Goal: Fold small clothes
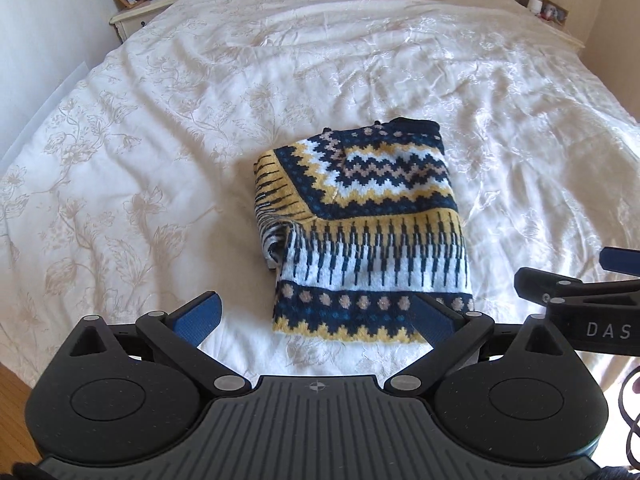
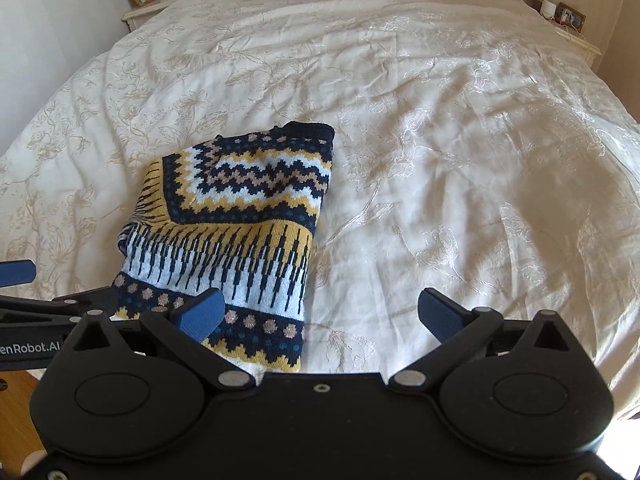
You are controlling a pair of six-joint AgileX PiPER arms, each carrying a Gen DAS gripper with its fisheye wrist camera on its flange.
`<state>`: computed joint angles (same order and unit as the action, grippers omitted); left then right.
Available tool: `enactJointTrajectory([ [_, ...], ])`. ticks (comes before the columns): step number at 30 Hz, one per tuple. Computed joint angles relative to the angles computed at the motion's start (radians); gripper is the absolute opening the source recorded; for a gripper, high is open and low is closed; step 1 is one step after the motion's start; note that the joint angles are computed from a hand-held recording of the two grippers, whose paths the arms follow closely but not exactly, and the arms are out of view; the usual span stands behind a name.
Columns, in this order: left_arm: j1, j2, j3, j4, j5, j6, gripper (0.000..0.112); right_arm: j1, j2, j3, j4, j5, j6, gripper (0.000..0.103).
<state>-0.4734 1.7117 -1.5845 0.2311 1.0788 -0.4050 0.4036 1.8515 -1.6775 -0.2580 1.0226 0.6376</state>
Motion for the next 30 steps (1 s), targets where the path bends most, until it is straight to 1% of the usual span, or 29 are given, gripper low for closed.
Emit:
enactJointTrajectory([
  [4, -0.047, -0.047, 0.033, 0.052, 0.022, -0.075, 0.101, 0.024, -0.058, 0.051, -0.011, 0.007, 0.039, 0.102],
  [6, -0.062, -0.068, 0.050, 0.069, 0.028, -0.097, 0.101, 0.019, -0.087, 0.080, 0.021, -0.010, 0.046, 0.102],
  [8, -0.076, -0.082, 0.058, 0.087, 0.039, -0.116, 0.101, 0.019, -0.109, 0.099, 0.040, -0.009, 0.069, 0.102],
  [11, -0.101, -0.083, 0.045, 0.128, 0.089, -0.146, 0.101, 0.023, -0.120, 0.102, 0.055, 0.016, 0.092, 0.102],
  [13, -0.109, -0.086, 0.044, 0.148, 0.103, -0.162, 0.101, 0.028, -0.127, 0.106, 0.053, 0.025, 0.103, 0.102],
  [18, -0.092, -0.110, 0.057, 0.138, 0.090, -0.179, 0.101, 0.042, -0.135, 0.107, 0.033, 0.049, 0.124, 0.102],
  [30, -0.081, -0.124, 0.066, 0.129, 0.105, -0.165, 0.101, 0.050, -0.169, 0.128, 0.008, 0.064, 0.166, 0.102],
])
